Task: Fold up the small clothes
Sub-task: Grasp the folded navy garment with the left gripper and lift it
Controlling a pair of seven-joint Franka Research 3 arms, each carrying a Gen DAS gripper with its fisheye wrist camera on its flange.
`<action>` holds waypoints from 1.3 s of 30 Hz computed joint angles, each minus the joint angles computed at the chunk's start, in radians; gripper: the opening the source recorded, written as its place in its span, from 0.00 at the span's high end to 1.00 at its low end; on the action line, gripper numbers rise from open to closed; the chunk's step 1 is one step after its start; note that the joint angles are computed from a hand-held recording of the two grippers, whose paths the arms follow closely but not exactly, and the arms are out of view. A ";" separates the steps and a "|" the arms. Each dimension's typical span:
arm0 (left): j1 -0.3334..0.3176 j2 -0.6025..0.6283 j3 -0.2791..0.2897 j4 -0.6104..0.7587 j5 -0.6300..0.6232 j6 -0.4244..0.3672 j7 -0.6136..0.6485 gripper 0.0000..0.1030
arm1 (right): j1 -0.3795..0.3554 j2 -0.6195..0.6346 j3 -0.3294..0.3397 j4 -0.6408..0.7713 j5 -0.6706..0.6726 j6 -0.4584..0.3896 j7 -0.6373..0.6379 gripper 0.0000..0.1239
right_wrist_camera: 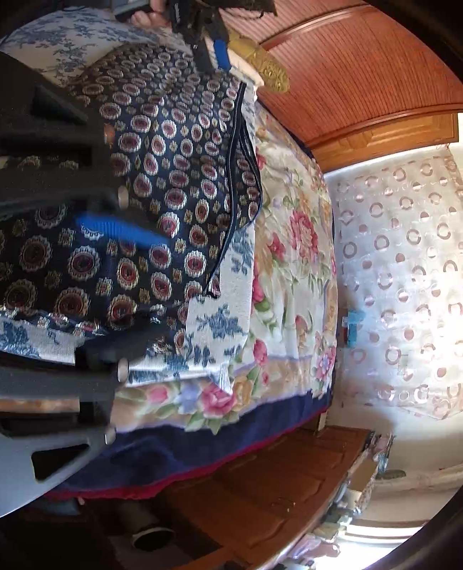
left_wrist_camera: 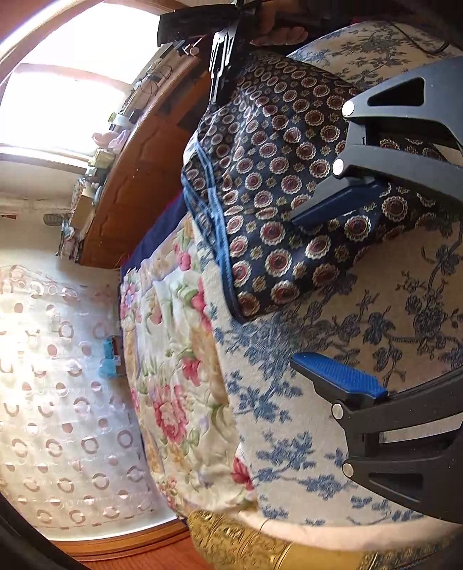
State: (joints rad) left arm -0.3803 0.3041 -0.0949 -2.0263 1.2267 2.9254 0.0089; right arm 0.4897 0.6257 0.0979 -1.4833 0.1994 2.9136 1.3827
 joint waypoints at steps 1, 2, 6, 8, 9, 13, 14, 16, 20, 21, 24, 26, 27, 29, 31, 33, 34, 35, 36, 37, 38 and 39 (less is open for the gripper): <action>0.005 0.007 -0.005 0.004 -0.017 0.005 0.017 0.27 | 0.012 -0.001 -0.016 -0.005 -0.007 0.008 0.014 0.86; 0.007 0.013 -0.009 0.008 -0.034 0.007 0.032 0.27 | 0.015 -0.003 -0.021 -0.007 -0.009 0.009 0.022 0.86; 0.009 0.036 -0.012 0.019 -0.109 0.027 0.109 0.27 | 0.120 -0.017 -0.155 -0.031 -0.100 0.014 0.151 0.74; 0.001 0.039 -0.004 0.021 -0.133 0.032 0.131 0.27 | 0.151 -0.011 -0.201 -0.023 -0.148 -0.007 0.221 0.57; -0.003 0.042 -0.001 0.022 -0.144 0.035 0.140 0.27 | 0.146 -0.005 -0.196 -0.014 -0.158 -0.022 0.239 0.52; -0.009 0.051 0.012 0.019 -0.191 0.060 0.171 0.27 | 0.073 0.009 -0.111 0.000 -0.141 -0.035 0.219 0.52; -0.010 0.052 0.015 0.017 -0.203 0.068 0.179 0.27 | 0.062 0.011 -0.098 0.002 -0.134 -0.037 0.215 0.52; -0.012 0.056 0.023 0.014 -0.227 0.087 0.189 0.27 | 0.032 0.019 -0.063 0.011 -0.106 -0.039 0.198 0.52; -0.029 0.059 0.043 0.015 -0.256 0.108 0.205 0.28 | 0.018 0.023 -0.046 0.012 -0.086 -0.029 0.172 0.52; -0.031 0.062 0.047 0.016 -0.263 0.116 0.209 0.33 | 0.011 0.023 -0.035 0.010 -0.078 -0.024 0.159 0.52; -0.021 0.077 0.041 0.024 -0.314 0.151 0.258 0.47 | 0.004 0.008 -0.020 -0.017 -0.066 -0.007 0.128 0.63; -0.005 0.090 0.023 0.030 -0.372 0.173 0.311 0.53 | -0.004 0.001 -0.003 -0.029 -0.050 -0.002 0.101 0.69; -0.001 0.095 0.019 0.032 -0.397 0.183 0.332 0.57 | -0.013 0.001 0.010 -0.030 -0.039 -0.003 0.083 0.75; 0.020 0.107 -0.004 0.034 -0.450 0.205 0.382 0.66 | -0.046 -0.003 0.054 -0.037 -0.001 -0.006 0.030 0.81; 0.037 0.115 -0.024 0.034 -0.489 0.231 0.425 0.77 | -0.059 -0.011 0.072 -0.048 0.029 -0.005 -0.002 0.85; 0.021 0.114 -0.010 0.034 -0.507 0.236 0.450 0.86 | -0.065 -0.019 0.081 -0.062 0.052 0.002 -0.031 0.89; -0.015 0.107 0.023 0.034 -0.501 0.235 0.447 0.88 | -0.052 -0.026 0.066 -0.071 0.052 0.009 -0.029 0.89; -0.066 0.098 0.074 0.033 -0.488 0.235 0.432 0.90 | -0.042 -0.033 0.055 -0.082 0.051 0.019 -0.029 0.90; -0.112 0.091 0.120 0.032 -0.476 0.233 0.419 0.90 | -0.026 -0.035 0.038 -0.084 0.045 0.026 -0.018 0.91; -0.161 0.082 0.169 0.032 -0.456 0.229 0.397 0.91 | -0.016 -0.039 0.027 -0.089 0.041 0.035 -0.011 0.91; -0.191 0.076 0.201 0.031 -0.436 0.232 0.378 0.91 | -0.006 -0.042 0.016 -0.094 0.036 0.044 -0.003 0.91; -0.219 0.069 0.232 0.029 -0.413 0.239 0.353 0.91 | -0.001 -0.045 0.013 -0.099 0.033 0.050 0.000 0.92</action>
